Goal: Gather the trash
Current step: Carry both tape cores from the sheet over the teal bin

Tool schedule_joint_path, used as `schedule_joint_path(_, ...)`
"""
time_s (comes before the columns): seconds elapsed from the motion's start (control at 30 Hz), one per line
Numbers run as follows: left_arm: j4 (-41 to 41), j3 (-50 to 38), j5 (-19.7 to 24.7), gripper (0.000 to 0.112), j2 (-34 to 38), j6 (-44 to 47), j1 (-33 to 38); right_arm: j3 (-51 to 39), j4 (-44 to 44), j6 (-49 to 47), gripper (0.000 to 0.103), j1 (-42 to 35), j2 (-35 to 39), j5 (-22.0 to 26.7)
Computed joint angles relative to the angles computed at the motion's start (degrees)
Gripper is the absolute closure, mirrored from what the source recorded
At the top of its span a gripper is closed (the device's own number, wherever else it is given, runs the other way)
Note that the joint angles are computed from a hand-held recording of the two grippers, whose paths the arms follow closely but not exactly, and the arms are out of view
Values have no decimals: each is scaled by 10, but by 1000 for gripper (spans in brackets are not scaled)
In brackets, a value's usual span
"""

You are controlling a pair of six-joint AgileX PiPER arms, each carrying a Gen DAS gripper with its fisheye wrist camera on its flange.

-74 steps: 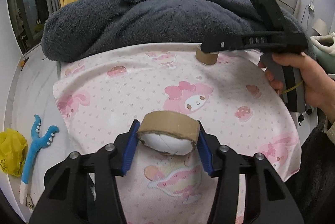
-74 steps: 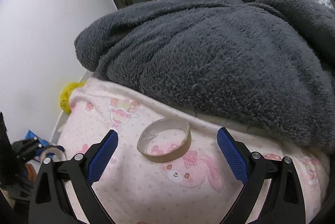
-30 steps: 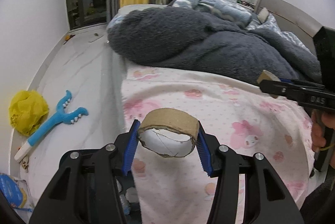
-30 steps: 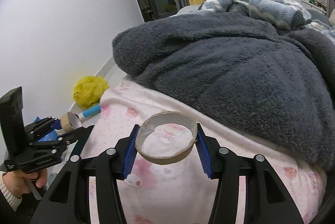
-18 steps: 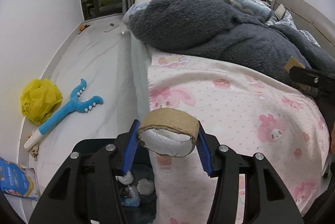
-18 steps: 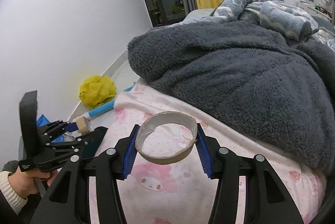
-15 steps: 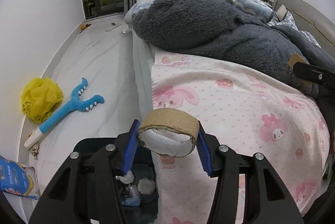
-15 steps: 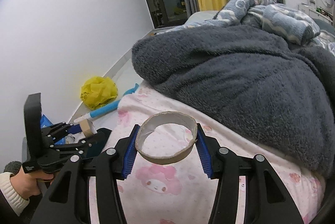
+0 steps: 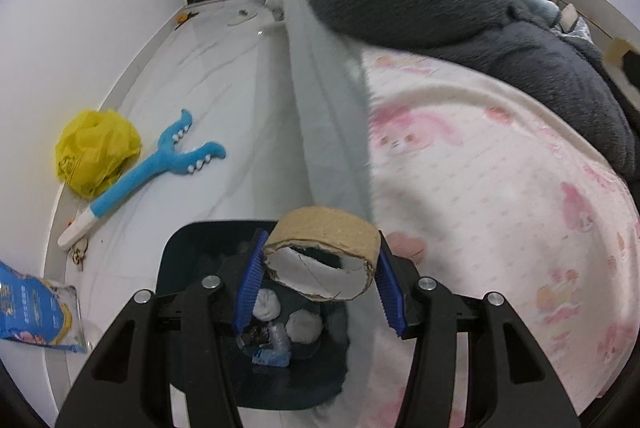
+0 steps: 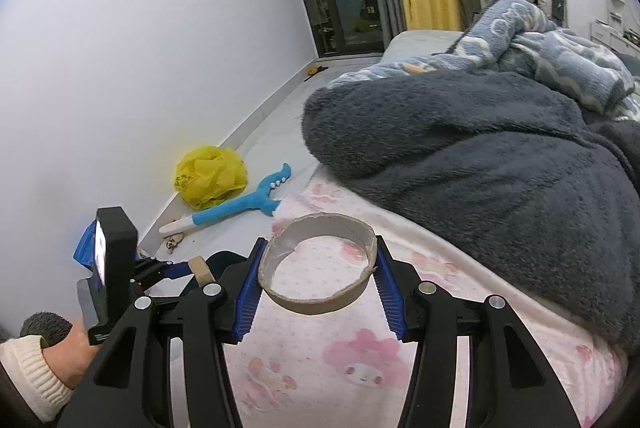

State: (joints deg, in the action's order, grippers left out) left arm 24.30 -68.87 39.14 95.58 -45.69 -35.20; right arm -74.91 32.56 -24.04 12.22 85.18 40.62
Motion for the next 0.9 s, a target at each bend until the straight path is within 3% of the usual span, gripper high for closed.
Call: schedule_joint_path(0.9,-125,84,-21,58,13,103,86,-62,-70,89,51,117,57,-12)
